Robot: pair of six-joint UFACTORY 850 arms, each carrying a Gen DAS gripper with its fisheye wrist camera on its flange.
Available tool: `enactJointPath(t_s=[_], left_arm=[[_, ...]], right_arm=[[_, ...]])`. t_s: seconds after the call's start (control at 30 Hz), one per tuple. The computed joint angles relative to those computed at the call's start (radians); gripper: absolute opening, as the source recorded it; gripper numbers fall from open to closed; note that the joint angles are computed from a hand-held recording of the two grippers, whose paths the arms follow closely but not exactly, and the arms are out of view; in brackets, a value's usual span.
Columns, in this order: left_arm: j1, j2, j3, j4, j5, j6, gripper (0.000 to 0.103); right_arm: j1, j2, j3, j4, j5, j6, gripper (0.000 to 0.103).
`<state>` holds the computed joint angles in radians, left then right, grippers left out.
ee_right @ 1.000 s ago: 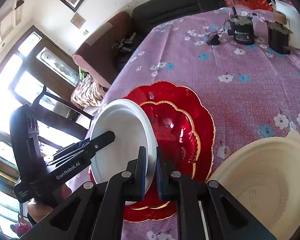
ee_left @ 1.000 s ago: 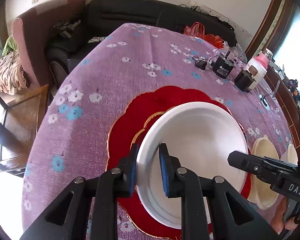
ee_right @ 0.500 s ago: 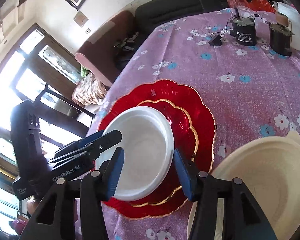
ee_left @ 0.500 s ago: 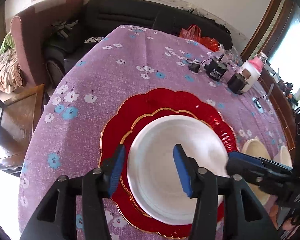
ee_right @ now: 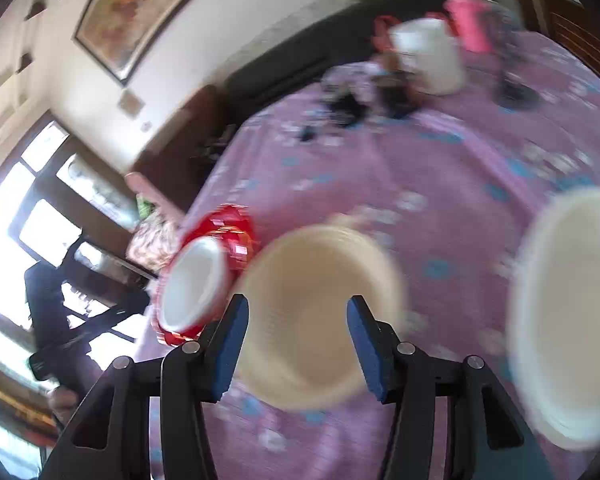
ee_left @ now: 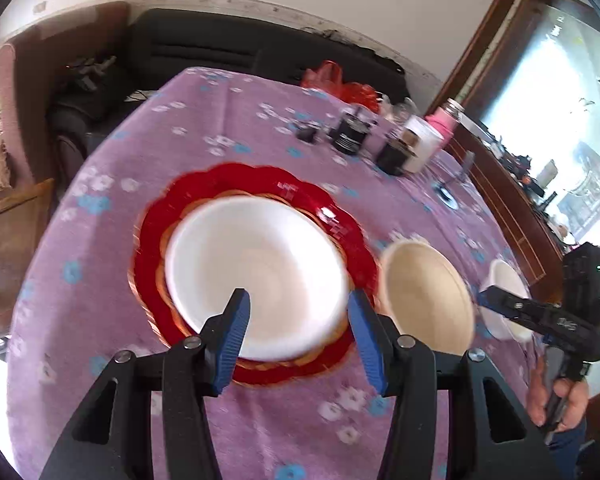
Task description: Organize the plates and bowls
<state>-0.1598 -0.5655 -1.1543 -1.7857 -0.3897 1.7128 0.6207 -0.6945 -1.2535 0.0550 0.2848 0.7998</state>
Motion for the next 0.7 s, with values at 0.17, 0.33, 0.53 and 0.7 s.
enactJointPath(t_s=[0.17,0.33,0.53,0.7], left_arm=[[-0.028,0.011,0.027,0.023,-0.021,0.000,0.050],[-0.047,0.018,0.049,0.047,-0.015,0.001,0.050],[-0.061,0.014,0.060,0.120,-0.041,-0.054,0.050],[-0.095,0.008,0.062,0.180,-0.057,-0.091,0.058]], right_arm=[[-0.015,-0.021,0.006,-0.067,-0.013,0.099,0.056],[-0.026,-0.038,0.001,-0.193,0.004,0.250,0.017],[-0.007,0.041,0.137,-0.120,0.087,0.214,0.014],[0.025,0.124,0.280,-0.103,0.178,0.229,0.013]])
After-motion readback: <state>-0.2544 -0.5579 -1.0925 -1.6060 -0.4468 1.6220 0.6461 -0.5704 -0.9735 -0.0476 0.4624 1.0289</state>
